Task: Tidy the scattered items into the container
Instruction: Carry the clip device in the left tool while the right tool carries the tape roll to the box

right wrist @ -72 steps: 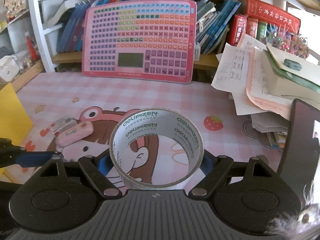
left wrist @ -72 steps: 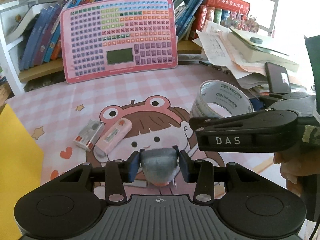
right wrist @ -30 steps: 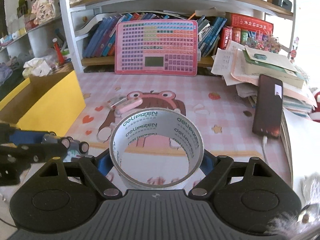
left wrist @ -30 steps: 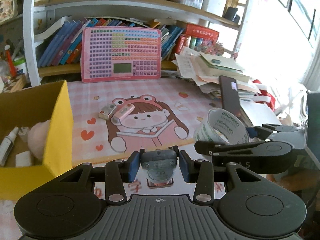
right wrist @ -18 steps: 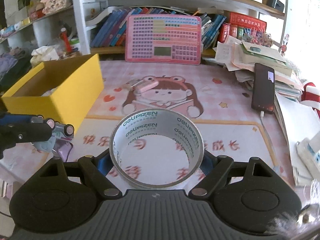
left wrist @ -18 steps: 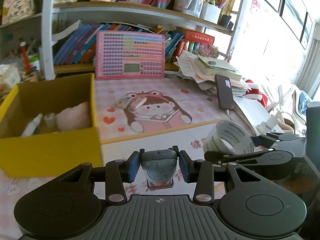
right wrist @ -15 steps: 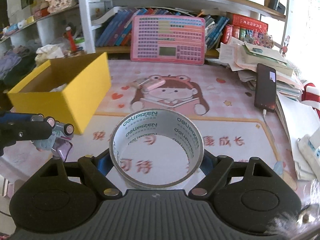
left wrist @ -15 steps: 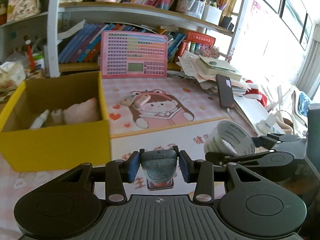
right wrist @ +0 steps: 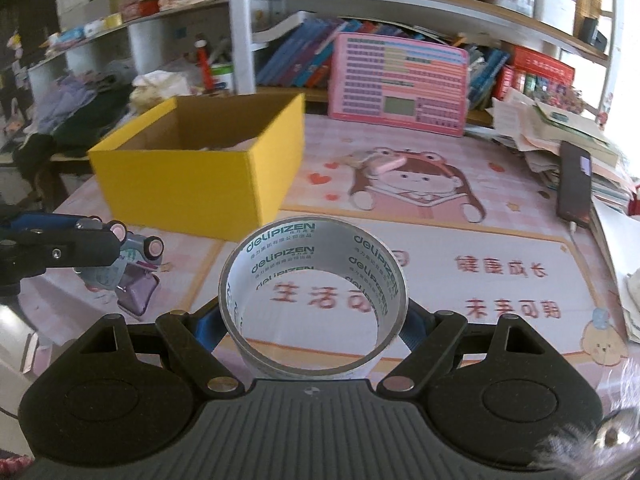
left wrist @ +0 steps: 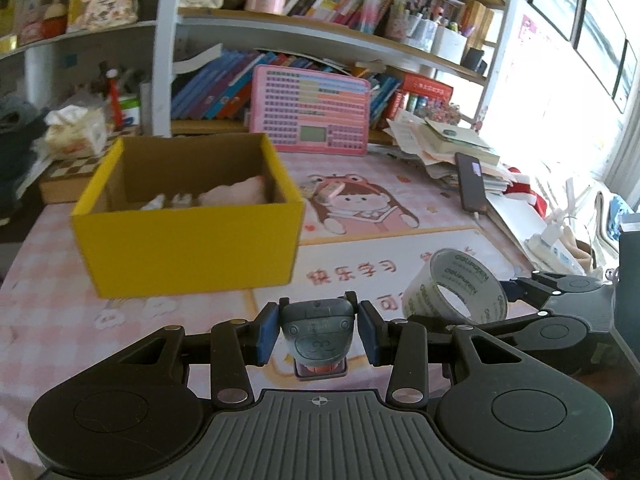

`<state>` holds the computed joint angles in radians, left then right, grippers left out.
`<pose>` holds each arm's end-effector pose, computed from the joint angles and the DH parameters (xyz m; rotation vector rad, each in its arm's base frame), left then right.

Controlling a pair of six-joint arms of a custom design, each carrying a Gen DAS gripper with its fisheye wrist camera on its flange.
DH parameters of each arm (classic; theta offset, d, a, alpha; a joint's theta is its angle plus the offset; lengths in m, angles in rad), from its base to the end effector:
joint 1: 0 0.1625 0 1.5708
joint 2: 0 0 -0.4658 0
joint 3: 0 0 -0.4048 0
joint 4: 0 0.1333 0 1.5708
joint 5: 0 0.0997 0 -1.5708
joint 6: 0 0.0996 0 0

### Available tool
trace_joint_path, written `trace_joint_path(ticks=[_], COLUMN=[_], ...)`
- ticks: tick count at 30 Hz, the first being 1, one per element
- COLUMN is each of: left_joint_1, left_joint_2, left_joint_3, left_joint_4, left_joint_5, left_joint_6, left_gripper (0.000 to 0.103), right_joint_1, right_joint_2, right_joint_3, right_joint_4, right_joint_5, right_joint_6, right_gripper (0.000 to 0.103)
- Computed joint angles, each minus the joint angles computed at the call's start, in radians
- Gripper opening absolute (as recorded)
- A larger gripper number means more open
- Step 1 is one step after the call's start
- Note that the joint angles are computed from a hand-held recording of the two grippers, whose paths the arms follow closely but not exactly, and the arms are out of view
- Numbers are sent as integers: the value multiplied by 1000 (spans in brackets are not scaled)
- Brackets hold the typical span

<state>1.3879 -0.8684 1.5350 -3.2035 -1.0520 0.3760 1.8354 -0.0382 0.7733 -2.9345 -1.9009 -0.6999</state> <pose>0.0438 -0.7677 0.3006 0.3277 2.3065 -1.1456 0.3333 -0.8440 -0.1088 1.0797 -2.3657 0.7308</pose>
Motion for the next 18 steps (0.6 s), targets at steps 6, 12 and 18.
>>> trace_joint_path(ticks=[6, 12, 18], left_joint_1=[10, 18, 22], left_joint_2=[-46, -80, -97], left_joint_3=[64, 108, 131], left_joint_4=[-56, -109, -182], left_joint_5=[18, 32, 58], left_joint_6=[-15, -20, -28], left_gripper=[40, 40, 40], right_joint_1=[21, 39, 53], right_joint_2=[2, 16, 47], right_joint_3=[29, 28, -20], right_joint_4=[-2, -2, 40], right_joint_5=[15, 36, 75], right_joint_6=[-20, -47, -105], right_gripper=[83, 83, 83])
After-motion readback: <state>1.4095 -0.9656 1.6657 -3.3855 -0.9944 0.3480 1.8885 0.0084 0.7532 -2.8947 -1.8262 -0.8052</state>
